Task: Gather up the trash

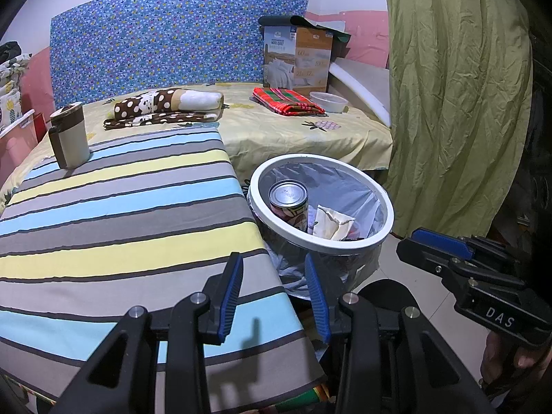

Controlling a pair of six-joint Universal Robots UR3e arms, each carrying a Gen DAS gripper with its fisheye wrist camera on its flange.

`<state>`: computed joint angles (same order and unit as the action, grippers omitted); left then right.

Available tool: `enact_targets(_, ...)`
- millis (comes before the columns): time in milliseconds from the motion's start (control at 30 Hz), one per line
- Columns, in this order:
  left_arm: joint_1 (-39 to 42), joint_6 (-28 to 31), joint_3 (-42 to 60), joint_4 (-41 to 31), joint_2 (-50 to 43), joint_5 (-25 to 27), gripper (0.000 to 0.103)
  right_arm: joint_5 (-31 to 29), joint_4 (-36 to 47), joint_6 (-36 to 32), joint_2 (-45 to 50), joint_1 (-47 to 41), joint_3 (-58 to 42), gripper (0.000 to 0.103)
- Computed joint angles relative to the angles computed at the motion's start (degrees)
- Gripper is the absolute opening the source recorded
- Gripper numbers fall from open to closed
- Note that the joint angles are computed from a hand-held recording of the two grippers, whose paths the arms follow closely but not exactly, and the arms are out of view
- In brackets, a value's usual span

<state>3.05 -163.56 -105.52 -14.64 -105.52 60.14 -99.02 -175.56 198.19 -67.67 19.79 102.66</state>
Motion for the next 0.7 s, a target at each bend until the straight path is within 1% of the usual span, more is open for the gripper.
enact_targets(367, 1.0, 0.7, -1.1, 0.3, 0.1, -0.3, 0.039, 0.1, 0.0, -0.1, -0.1, -0.2, 0.1, 0.032)
enact_targets(700, 0.0, 0.3, -0.2, -0.6, -0.3, 0.9, 0.039, 0.2, 0.2, 0.1, -0.1, -0.2, 0.0, 0.032)
